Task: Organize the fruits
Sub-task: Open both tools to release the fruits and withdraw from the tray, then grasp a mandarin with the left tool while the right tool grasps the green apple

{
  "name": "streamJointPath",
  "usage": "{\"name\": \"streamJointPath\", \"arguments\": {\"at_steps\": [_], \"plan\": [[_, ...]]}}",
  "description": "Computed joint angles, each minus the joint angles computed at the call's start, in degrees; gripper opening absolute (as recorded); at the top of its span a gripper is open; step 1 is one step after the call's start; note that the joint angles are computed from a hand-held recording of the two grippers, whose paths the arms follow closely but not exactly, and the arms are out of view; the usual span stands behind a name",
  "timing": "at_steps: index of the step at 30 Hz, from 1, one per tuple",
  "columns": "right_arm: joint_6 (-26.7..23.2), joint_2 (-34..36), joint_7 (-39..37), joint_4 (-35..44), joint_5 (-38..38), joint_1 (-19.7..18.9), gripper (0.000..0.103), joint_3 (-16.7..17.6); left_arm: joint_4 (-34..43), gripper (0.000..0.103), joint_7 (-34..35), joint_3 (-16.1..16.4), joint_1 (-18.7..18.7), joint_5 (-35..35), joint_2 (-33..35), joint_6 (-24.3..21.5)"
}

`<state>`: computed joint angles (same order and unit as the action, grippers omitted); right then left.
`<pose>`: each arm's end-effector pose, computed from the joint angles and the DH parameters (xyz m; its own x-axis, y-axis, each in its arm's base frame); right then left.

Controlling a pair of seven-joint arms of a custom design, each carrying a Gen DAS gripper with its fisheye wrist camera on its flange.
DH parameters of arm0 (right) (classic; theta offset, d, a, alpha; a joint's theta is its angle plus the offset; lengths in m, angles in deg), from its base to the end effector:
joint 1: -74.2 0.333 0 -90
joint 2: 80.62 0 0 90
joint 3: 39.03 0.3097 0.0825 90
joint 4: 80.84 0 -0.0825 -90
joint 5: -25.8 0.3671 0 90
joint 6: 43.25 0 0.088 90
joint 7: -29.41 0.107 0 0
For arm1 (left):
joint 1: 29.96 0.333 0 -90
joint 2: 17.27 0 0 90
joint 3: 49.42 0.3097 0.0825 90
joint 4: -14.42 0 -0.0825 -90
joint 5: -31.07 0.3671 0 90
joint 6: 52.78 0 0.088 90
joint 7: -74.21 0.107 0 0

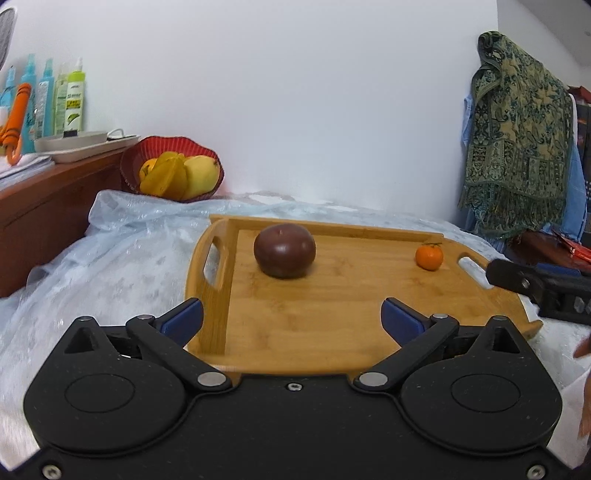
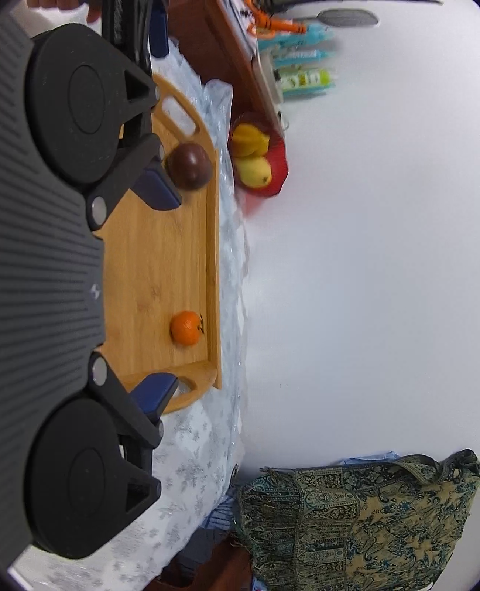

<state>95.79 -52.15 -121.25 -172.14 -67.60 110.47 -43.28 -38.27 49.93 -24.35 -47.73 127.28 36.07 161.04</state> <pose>0.5911 0.3750 0.3876 -0.2357 -0.9682 -0.0835 -0.2905 0.1521 -0.9447 0.6969 -0.1864 0.3876 -0.4523 -0.8812 0.1378 -0.4365 0.0840 -0.8958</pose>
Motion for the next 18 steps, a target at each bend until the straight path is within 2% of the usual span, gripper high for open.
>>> {"name": "streamJointPath", "arguments": {"at_steps": [6,8,12,18], "plan": [[-4.34,-0.61,1.6,-2.59,-3.11,3.12,0.101,1.05,-17.46,0.102,19.57,-9.29,3.31,-8.67,-7.97,-4.25],[-5.24,-0.54,1.4,-2.99,-3.79,3.77,0.101,1.49,-21.7,0.103,25.22,-11.34,4.32,-11.77,-9.75,-4.99],[-6.2,-0.11,-0.09,-3.21,-3.26,4.64,0.101,2.33,-29.91,0.102,37.74,-13.19,4.94,-20.85,-12.8,-5.05],[-6.97,0.43,-0.91,-3.45,-1.51,5.86,0.096,2.89,-34.87,0.096,43.56,-16.27,7.14,-24.0,-14.73,-4.22]]}}
